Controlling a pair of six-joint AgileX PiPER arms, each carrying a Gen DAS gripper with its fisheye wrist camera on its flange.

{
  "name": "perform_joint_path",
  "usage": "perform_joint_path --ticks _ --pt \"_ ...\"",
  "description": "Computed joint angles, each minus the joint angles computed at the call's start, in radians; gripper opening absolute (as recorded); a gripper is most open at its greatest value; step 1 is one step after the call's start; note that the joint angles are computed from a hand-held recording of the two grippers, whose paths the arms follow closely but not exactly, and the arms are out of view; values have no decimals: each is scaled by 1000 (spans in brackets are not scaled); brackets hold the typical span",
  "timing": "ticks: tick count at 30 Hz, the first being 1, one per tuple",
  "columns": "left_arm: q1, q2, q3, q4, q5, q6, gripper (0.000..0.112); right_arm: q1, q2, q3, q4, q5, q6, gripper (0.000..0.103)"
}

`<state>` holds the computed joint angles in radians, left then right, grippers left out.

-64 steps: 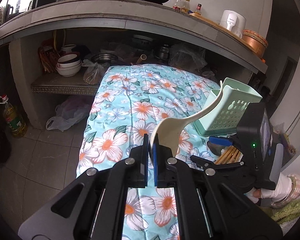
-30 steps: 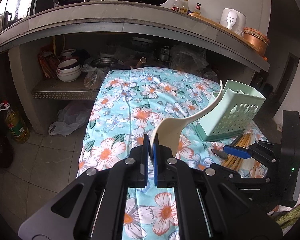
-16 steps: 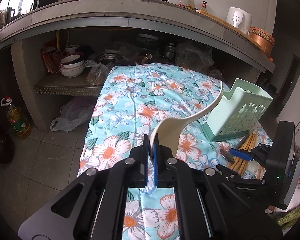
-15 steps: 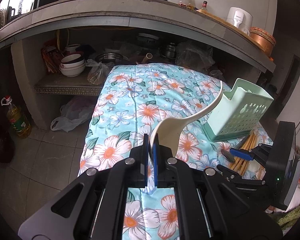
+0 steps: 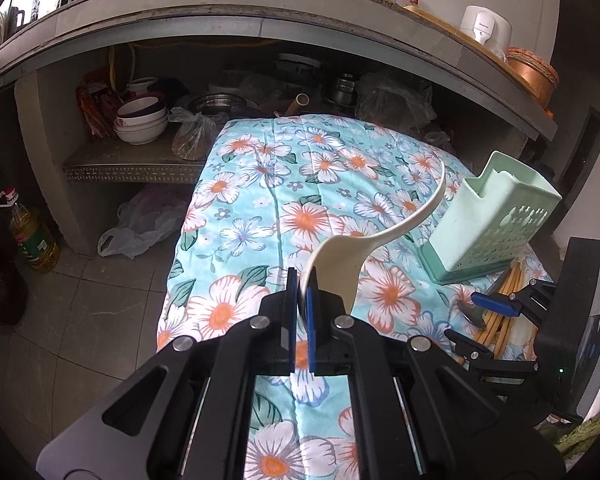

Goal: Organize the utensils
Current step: 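Grasp the metal spoon handle beside the holder with the right tool, then lift the metal spoon with the right tool and carry it above the holder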

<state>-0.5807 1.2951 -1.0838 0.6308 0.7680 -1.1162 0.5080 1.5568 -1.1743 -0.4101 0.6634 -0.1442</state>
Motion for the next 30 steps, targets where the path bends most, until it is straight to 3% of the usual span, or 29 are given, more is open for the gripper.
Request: perform_joint_path --ticks 5,6,7,8,11,16,22,30 --pt "3 6 -2 -1 -5 -2 3 27 32 -9 -68 -13 64 38" --pt "4 4 -1 2 -7 -4 3 26 33 -9 -52 -12 50 33" --pt "1 2 1 9 -6 -8 3 24 31 -8 -36 -9 40 20" --pt "-2 1 1 17 -2 -14 3 28 23 4 -57 -12 62 13" --pt "-18 -11 -4 44 18 -34 3 21 -5 33 -65 -34 69 11" --pt "-69 -26 -65 105 82 -32 3 -51 -93 35 123 -65 -75 7" --pt "-135 71 -316 133 242 207 3 -280 -103 -144 610 92 -431 5" --pt "-170 307 -731 51 435 704 3 -576 -43 -391 928 344 -562 4"
